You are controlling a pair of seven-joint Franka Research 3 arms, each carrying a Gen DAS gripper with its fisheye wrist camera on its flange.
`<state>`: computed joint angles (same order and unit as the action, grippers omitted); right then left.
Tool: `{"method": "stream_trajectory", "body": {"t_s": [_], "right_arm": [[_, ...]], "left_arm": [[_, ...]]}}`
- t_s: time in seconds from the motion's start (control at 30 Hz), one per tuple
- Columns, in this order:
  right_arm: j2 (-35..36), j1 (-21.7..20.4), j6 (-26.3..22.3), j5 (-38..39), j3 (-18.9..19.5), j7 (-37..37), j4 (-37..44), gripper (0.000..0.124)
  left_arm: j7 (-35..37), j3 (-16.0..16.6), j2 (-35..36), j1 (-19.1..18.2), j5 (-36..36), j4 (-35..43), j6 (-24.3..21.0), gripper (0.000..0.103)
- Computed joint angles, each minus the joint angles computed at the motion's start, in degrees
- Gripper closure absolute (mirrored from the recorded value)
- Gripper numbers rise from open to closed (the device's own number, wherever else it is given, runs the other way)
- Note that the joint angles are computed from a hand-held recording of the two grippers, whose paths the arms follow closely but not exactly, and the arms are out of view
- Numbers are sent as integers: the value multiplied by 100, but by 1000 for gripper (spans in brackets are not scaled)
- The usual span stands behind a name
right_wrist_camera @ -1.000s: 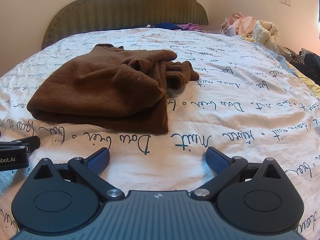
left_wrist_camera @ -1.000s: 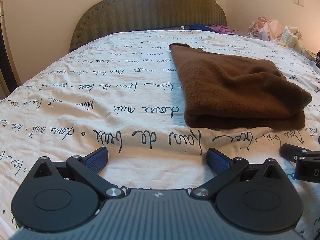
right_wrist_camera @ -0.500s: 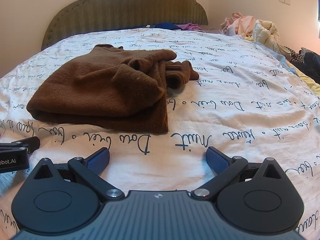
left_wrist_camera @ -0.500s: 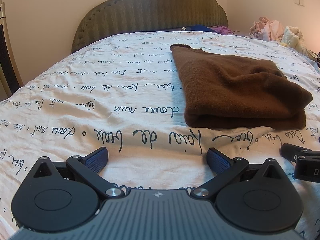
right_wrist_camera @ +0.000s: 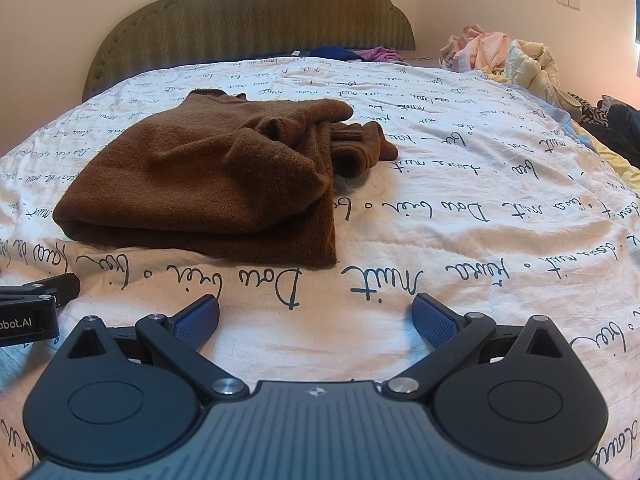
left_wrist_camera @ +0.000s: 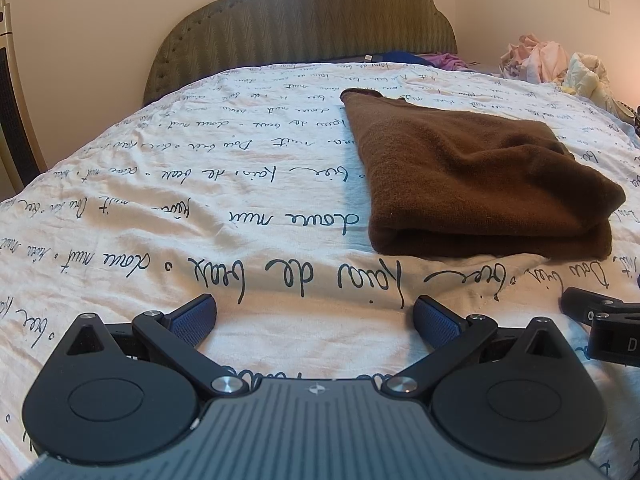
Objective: Fold small clothes
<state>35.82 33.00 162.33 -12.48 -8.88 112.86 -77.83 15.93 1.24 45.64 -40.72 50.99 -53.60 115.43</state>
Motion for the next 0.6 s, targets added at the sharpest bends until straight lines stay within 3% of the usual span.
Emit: {"method": "stream_trajectory", "body": {"t_s": [0.6], "right_arm": [[-43,67,116,-20,-98,149,-94,21]], "left_arm": [[-117,-25,-127,25,41,-215,165,0]]}}
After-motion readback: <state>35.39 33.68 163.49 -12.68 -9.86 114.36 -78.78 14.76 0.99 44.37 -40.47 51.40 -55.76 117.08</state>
